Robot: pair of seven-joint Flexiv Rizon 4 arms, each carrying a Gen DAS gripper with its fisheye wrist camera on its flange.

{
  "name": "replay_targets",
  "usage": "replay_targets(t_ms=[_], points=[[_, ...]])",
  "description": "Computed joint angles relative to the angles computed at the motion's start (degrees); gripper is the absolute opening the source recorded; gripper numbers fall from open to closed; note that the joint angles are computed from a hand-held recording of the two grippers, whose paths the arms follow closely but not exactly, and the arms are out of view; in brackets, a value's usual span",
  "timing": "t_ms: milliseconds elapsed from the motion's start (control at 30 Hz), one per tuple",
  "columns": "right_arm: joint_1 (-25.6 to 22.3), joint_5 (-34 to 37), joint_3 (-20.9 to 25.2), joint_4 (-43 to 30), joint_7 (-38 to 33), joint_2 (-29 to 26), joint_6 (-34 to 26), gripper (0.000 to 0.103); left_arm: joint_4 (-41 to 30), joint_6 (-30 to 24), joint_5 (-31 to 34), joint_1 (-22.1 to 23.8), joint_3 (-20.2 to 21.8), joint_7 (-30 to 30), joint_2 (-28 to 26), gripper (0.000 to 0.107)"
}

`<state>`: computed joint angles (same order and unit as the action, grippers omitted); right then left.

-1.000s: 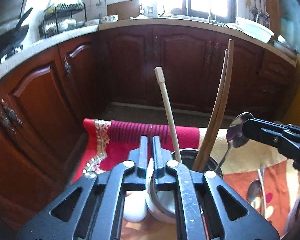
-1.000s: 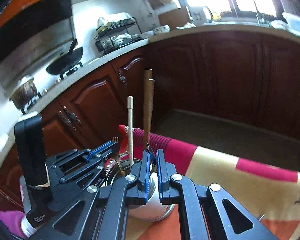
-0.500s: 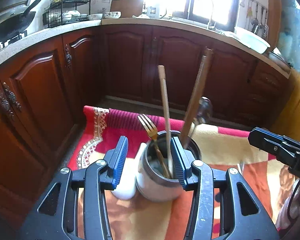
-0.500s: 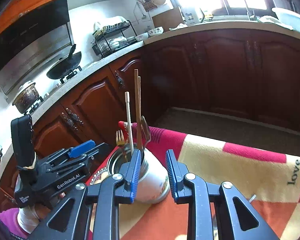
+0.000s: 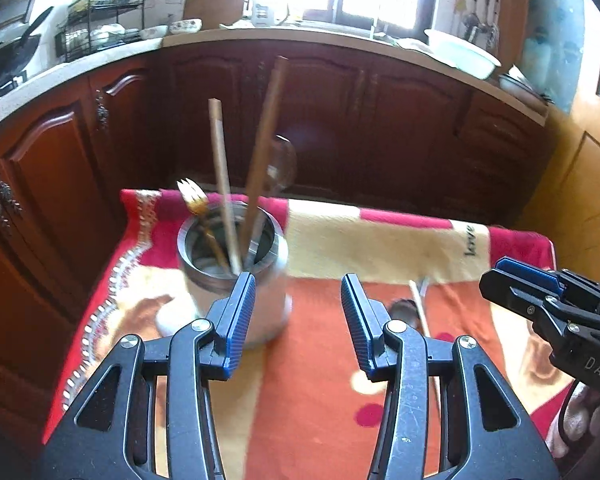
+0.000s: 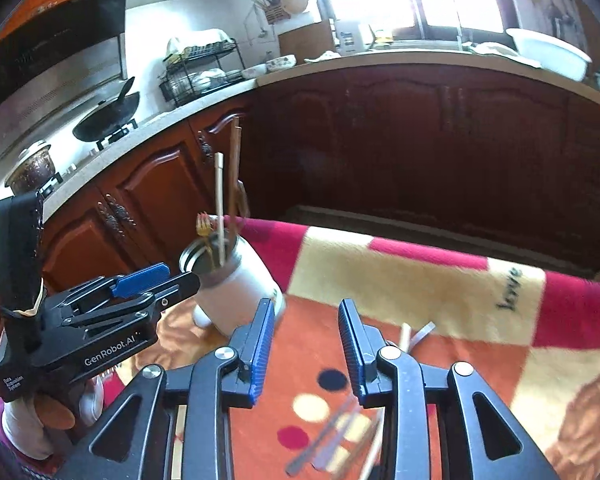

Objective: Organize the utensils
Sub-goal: 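Move both open grippers back to the remaining spoon, fork and chopstick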

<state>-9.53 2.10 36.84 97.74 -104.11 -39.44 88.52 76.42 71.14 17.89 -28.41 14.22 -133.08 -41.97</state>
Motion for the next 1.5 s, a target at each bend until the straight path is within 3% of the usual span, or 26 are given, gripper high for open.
replay_targets(t_ms=[167, 333, 533, 600, 733, 1000, 1067, 1267, 1500], points=[[-2.00, 0.57, -1.41, 4.01, -0.07, 2.34, 1.39, 0.039, -0.94, -0.41, -1.43, -0.15, -2.53, 1.43, -1.04, 0.044], [-5.08, 0.85, -1.72, 6.31, 0.39, 2.82, 1.25, 0.040, 0.59, 2.12, -6.29, 2.37, -7.76, 5.64, -2.31, 0.044], [-9.62, 2.30, 0.90, 4.62, -0.76, -0.56, -3.42, 0.040, 2.09, 3.10, -13.74, 4.61, -12.16, 11.96, -4.71, 0.044], [-10.45, 3.68, 2.11, 2.97, -2.41, -2.31, -5.30, 0.036, 1.80, 2.24, -15.33, 4.41, -12.04, 13.42, -5.44, 0.044], [-7.94, 5.74, 0.92, -1.98, -2.98, -5.49, -9.94, 0.028, 1.01, 0.46, -17.77, 4.42, -12.18, 15.52, -6.84, 0.044], [1.23, 7.61, -6.83, -11.33, -1.63, -10.22, -17.17, 0.028, -0.50, -1.07, -20.52, 5.30, -12.94, 18.26, -8.82, 0.044], [3.27, 8.41, -9.05, -12.36, -1.41, -10.48, -16.51, 0.028, -1.43, -1.42, -21.04, 5.61, -13.41, 19.31, -9.57, 0.044], [3.31, 14.13, -9.12, -20.24, -0.87, -13.62, -20.50, 0.028, -6.29, -2.38, -23.15, 6.93, -15.50, 23.33, -13.18, 0.044], [7.81, 15.51, -14.59, -26.33, 2.62, -15.64, -24.02, 0.028, -14.51, -6.40, -25.62, 7.95, -17.18, 28.97, -18.01, 0.044]])
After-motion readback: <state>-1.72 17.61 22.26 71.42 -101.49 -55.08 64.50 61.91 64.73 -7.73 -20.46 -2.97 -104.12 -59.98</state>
